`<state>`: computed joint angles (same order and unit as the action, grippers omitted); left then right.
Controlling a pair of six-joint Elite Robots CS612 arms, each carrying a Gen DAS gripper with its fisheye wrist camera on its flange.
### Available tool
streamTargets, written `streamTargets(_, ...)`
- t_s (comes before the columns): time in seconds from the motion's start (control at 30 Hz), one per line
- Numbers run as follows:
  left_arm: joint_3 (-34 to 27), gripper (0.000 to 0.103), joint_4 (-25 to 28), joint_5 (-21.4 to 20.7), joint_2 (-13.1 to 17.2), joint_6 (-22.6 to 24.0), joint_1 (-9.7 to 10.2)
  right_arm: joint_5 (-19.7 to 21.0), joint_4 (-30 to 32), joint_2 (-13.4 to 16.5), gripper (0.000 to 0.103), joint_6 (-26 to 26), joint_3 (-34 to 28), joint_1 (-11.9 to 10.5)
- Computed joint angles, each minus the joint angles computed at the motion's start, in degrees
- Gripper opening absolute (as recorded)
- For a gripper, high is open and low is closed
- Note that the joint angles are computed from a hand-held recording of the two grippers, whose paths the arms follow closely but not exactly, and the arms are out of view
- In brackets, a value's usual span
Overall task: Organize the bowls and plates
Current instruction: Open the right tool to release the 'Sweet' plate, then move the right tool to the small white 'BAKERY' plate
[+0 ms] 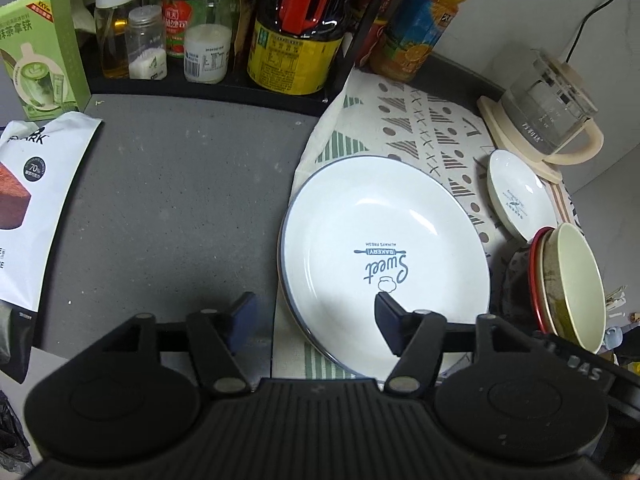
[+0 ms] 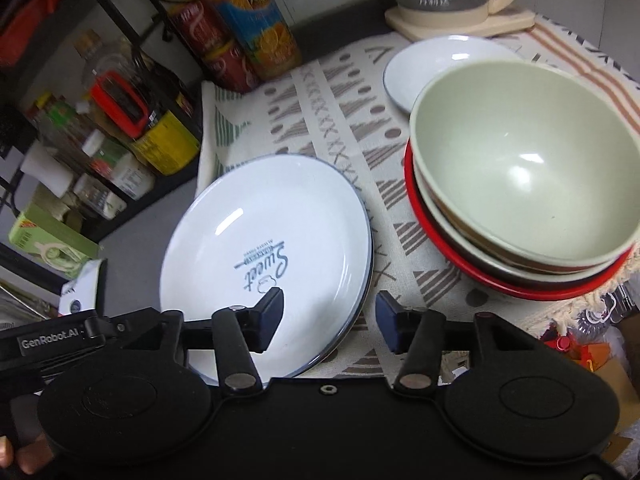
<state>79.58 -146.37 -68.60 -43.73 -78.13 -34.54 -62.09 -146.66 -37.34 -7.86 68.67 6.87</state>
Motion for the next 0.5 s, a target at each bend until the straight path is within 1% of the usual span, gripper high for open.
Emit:
streamTargets(0.1,0.5,0.065,-1.3,-0.2,-0.3,0.0,-0.04,1.0,-2.9,-1.0,0.061,0.4,1.5,-0.5)
streamTargets(0.13,0.5,0.069,-1.3,-0.3,-0.4,0.0,-0.04,1.4,-3.8,-1.4,0.063,0.6,2.0,-0.7)
streamTargets(0.2,0.3,0.07,-1.4,-0.3,-0.5,0.0,-0.07,1.8,-5.9,-1.9,0.071,1.4,2.8,-1.0)
streamTargets(0.23,0.1,0.07,-1.6,-0.3,-0.5,0.4,-0.05,1.9,-7.1,-2.2,0.072,1.7,3.2,-1.1)
streamTargets(0.3,-0.2,0.071,-2.1,-0.6,-0.5,0.3,0.05,1.8,-8.8,-2.4,0.078,2.4,3.5,-1.3)
streamTargets(0.37,-0.5,0.071,-2.9,-0.6,-0.4,0.0,0.13,1.6,-10.0,-2.2,0.081,3.3,3.1,-1.3)
streamTargets(0.4,-0.7,0.073,-3.2,-0.4,-0.4,-0.1,0.12,1.5,-10.4,-2.0,0.082,3.8,2.8,-1.3)
streamTargets(0.43,-1.0,0.079,-3.2,0.0,-0.4,-0.1,0.07,1.3,-10.7,-1.8,0.082,4.2,2.5,-1.4)
streamTargets(0.5,-1.8,0.082,-2.9,1.4,-0.1,0.3,-0.02,0.5,-10.8,-1.5,0.084,4.9,1.9,-1.3)
